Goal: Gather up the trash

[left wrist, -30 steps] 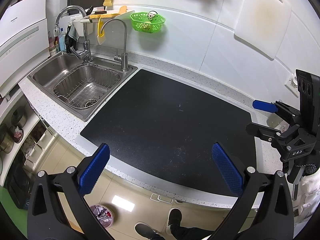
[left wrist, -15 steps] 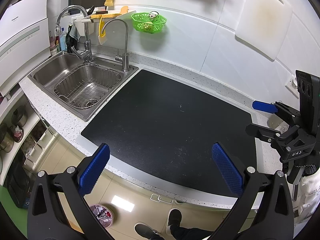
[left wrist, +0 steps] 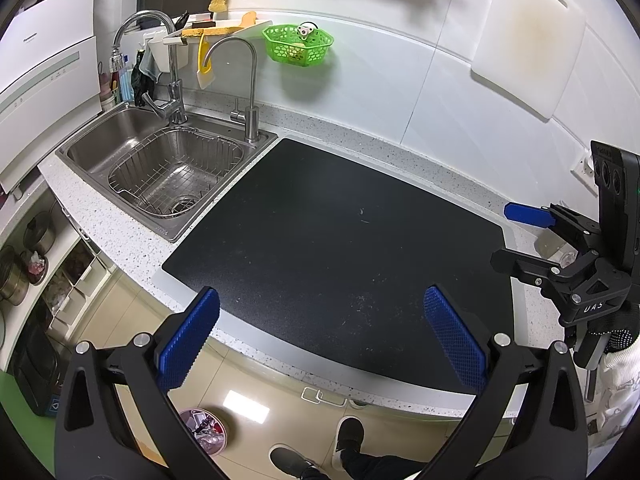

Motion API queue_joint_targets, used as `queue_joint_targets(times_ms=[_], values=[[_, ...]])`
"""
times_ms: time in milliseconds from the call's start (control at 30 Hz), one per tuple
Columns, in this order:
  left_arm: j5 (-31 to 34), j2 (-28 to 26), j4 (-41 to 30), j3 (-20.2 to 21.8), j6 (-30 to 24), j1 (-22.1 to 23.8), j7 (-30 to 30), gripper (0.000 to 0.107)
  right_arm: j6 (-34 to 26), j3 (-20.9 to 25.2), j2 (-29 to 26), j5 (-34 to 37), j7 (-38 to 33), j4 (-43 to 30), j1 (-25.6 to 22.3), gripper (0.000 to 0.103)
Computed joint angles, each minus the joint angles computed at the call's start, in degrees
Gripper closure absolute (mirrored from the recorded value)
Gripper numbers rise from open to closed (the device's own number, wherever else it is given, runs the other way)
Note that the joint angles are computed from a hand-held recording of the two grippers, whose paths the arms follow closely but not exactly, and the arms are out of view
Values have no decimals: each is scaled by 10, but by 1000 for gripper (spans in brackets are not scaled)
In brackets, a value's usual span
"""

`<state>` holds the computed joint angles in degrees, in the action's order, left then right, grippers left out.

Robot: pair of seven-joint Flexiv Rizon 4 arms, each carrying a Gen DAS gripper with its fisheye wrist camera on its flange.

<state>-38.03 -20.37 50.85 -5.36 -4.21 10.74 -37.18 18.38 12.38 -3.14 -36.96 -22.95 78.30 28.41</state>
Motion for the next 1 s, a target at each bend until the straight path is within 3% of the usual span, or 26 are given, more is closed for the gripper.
queue_joint_targets(times_ms=[500,667,833,1000], values=[[0,2,5,0,7,-5,-4,7,2,0,-1,1,1,1,0,6],[-15,-22,-24,-9,-28,3,-39,7,2,1,-2,1,3,0,2,6],[14,8,18,4,35,-13,-17,7,3,2,-2,-1,7,3,5,6],[13,0,6,1,11,-11,-22,7,9,1,1,-1,8,8,2,6]])
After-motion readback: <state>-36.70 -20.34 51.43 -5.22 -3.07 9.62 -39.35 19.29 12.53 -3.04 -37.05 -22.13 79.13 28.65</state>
